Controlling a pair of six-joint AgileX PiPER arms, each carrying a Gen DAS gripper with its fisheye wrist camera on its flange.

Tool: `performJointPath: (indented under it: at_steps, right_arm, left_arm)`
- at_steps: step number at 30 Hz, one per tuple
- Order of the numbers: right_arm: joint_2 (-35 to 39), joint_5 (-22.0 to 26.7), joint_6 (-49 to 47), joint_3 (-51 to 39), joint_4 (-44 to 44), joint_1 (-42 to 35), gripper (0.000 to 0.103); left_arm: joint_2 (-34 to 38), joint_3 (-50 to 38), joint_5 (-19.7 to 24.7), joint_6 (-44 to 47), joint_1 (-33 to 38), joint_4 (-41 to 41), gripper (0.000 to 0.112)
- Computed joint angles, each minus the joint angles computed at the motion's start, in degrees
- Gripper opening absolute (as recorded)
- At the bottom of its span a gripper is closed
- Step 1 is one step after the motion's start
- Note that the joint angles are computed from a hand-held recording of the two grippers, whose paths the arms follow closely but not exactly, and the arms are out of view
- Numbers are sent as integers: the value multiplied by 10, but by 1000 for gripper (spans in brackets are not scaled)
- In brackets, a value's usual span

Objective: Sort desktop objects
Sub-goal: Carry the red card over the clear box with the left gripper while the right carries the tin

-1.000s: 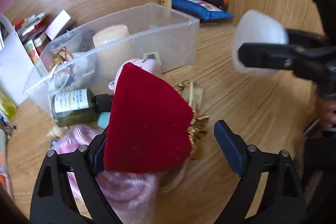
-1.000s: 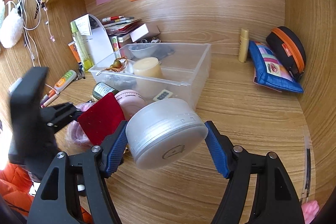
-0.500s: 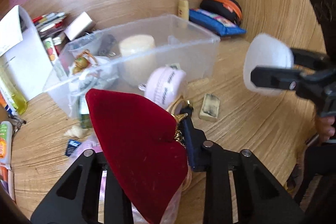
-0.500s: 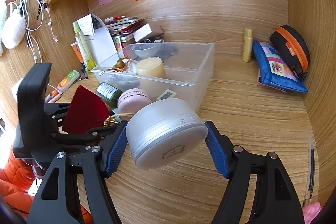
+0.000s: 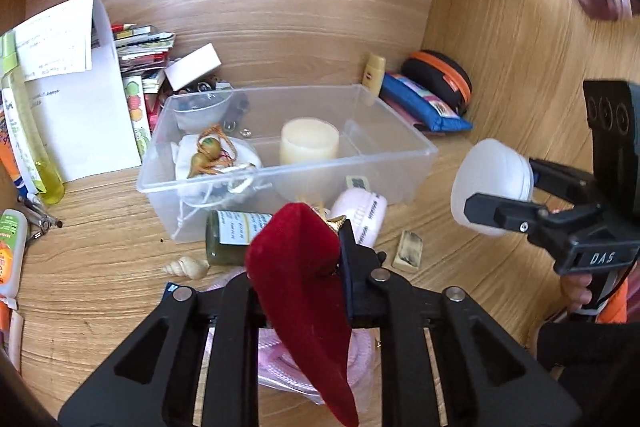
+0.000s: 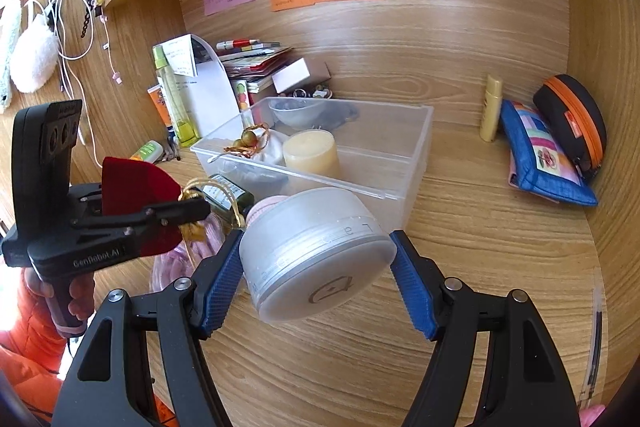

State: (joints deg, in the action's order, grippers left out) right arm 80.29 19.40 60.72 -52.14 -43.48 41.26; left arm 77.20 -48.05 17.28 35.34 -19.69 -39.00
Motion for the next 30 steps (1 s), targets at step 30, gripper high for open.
performJointPath:
  at_steps: [30]
  right_arm:
    - [93,3,-148,-162,114,-52,68]
  left_arm:
    - [84,-225,78,10,86,-3,17]
